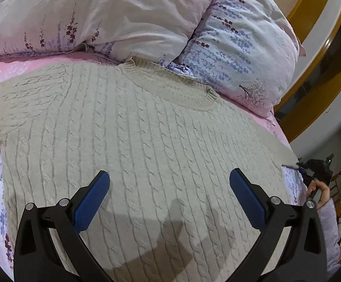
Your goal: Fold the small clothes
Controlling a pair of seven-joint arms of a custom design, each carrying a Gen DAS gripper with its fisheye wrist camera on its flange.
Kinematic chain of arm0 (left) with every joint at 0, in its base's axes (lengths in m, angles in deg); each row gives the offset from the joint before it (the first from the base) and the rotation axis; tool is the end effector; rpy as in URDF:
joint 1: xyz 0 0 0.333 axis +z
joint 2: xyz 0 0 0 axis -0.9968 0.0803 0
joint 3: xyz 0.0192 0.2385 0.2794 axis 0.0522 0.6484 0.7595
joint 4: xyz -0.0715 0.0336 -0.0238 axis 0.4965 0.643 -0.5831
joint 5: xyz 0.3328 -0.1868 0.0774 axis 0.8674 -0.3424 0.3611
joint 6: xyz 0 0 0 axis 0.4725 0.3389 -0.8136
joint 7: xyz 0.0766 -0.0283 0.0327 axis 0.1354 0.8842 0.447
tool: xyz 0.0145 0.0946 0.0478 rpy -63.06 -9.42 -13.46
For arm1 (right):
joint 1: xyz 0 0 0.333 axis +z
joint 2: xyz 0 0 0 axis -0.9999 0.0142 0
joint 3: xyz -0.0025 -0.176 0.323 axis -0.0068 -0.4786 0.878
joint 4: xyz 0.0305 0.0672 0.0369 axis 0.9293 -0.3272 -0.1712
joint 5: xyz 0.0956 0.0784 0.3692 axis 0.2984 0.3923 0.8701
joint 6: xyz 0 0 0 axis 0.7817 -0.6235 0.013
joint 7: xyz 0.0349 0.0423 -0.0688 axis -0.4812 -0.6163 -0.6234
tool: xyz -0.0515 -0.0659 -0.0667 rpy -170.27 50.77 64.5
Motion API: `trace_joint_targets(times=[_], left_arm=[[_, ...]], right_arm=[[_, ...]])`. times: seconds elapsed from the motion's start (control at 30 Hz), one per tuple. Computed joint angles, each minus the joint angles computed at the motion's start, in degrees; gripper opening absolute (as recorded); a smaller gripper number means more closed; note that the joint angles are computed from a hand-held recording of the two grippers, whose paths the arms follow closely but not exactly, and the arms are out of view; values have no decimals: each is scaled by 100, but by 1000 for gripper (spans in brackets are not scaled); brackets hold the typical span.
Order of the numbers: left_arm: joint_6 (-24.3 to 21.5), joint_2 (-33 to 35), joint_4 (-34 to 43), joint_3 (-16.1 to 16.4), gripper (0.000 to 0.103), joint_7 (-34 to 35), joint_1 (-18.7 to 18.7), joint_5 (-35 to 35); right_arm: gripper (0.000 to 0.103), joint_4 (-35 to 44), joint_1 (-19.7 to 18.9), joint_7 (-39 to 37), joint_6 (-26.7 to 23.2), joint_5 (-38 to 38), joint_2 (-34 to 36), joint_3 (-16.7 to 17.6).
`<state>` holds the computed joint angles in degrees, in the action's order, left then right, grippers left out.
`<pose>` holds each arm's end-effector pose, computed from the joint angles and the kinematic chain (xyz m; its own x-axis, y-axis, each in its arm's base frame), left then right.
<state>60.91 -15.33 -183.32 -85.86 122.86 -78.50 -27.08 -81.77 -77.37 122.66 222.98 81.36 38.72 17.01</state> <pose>0.6995 -0.1315 0.4365 -0.4482 -0.7825 0.4322 -0.7897 0.1200 -0.6016 0.5209 -0.0318 0.3849 -0.7131 -0.2474 -0.6560 -0.0211 0.9428 -0.3327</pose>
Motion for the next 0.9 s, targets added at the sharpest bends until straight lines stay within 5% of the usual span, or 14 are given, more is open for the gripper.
trace_joint_targets(times=[0.07, 0.17, 0.3, 0.4, 0.5, 0.57, 0.7, 0.77, 0.83, 0.9], left_arm=[[-29, 14, 37, -74, 102, 124, 90, -183], [143, 4, 34, -290, 102, 805, 281, -854], [371, 14, 119, -212, 102, 1213, 178, -1203], [110, 91, 251, -134, 102, 1025, 196, -1304], [-58, 185, 377, -11, 98, 708, 154, -1271], [-107, 218, 414, 41, 91, 580, 139, -1191], [-186, 266, 468, 86, 86, 381, 161, -1033], [-151, 273, 467, 67, 86, 386, 198, -1032], [-68, 260, 439, 51, 87, 450, 220, -1031], [-6, 262, 442, 73, 87, 417, 195, -916]], right_arm=[[8, 293, 396, -879, 162, 745, 70, -257], [7, 699, 636, -2065, 766, 1360, 36, -155], [7, 1219, 664, -2685, 1096, 581, 43, 274], [7, 1595, 624, -2616, 779, -526, 229, 613], [7, 1964, 348, -1988, 23, -1883, 603, 1056], [7, 2275, -169, -1580, -591, -2755, 974, 1729], [17, 2709, 167, -917, -1755, -3656, 1464, 1626], [29, 2654, -362, -1093, -1780, -3367, 1534, 2297], [43, 2544, -1016, -1769, -1349, -2305, 1571, 3165], [51, 2257, -1220, -1445, -1013, -2370, 1431, 3301]])
